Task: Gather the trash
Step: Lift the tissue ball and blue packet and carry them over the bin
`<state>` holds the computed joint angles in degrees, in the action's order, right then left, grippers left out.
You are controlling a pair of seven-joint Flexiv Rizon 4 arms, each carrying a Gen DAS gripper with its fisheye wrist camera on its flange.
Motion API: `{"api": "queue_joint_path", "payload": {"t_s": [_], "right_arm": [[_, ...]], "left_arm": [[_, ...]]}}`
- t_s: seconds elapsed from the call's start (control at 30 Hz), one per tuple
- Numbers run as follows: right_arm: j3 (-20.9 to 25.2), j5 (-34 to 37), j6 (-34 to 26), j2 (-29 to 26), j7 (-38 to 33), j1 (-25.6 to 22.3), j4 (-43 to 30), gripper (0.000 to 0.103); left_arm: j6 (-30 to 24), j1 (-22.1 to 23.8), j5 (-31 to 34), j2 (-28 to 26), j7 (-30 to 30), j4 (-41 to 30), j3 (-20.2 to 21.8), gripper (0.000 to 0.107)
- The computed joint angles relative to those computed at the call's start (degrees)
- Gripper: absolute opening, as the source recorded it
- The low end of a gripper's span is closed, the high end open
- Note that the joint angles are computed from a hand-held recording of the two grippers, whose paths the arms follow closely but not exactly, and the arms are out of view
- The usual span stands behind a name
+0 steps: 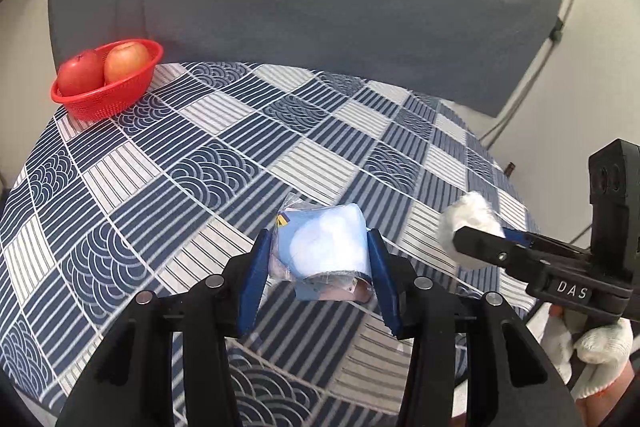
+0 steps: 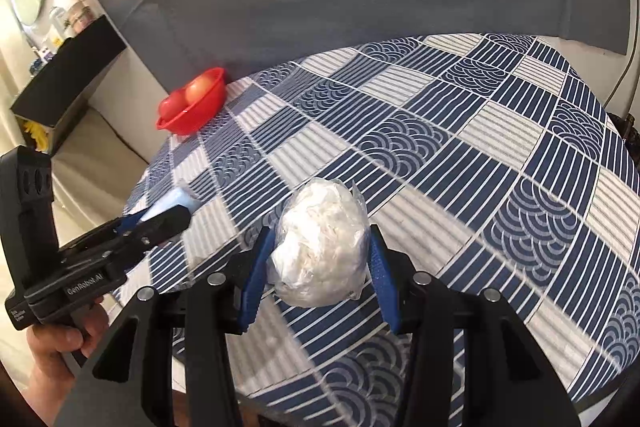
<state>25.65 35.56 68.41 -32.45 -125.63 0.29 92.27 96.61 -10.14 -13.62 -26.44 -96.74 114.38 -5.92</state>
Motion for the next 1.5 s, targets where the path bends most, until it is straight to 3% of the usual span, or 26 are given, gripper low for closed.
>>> {"api": "queue_joint_path", "payload": {"t_s": [0.37, 0.8, 1.0, 1.17, 1.33, 1.5], "right_arm": [[1.88, 9.63, 0.44, 7.35, -7.72, -2.95, 8.58, 0.048], [-3.29, 20.67, -1.98, 15.56, -14.71, 0.23, 17.20, 0.048], [-6.39, 24.13, -3.97, 18.77, -16.55, 2.15, 20.51, 0.048], [-8.35, 25.45, -4.83, 20.85, -17.26, 3.97, 22.96, 0.048], [-9.82, 25.24, -5.03, 21.87, -16.30, 5.46, 24.76, 0.048], [-10.97, 23.39, -6.40, 21.80, -12.92, 6.03, 25.71, 0.048]], "left_arm": [[6.17, 1.85, 1.76, 4.49, -2.81, 8.28, -4.20, 0.046], [10.71, -0.69, 5.03, 9.59, -8.67, 16.63, -4.09, 0.046], [10.76, -3.09, 5.66, 11.52, -10.42, 19.37, -2.64, 0.046], [10.53, -2.85, 6.88, 12.53, -11.77, 20.89, -3.90, 0.046], [8.88, -8.47, 4.76, 12.77, -11.60, 21.31, -0.02, 0.046], [7.32, -3.48, 6.12, 13.26, -13.26, 22.60, -5.63, 0.046]]}}
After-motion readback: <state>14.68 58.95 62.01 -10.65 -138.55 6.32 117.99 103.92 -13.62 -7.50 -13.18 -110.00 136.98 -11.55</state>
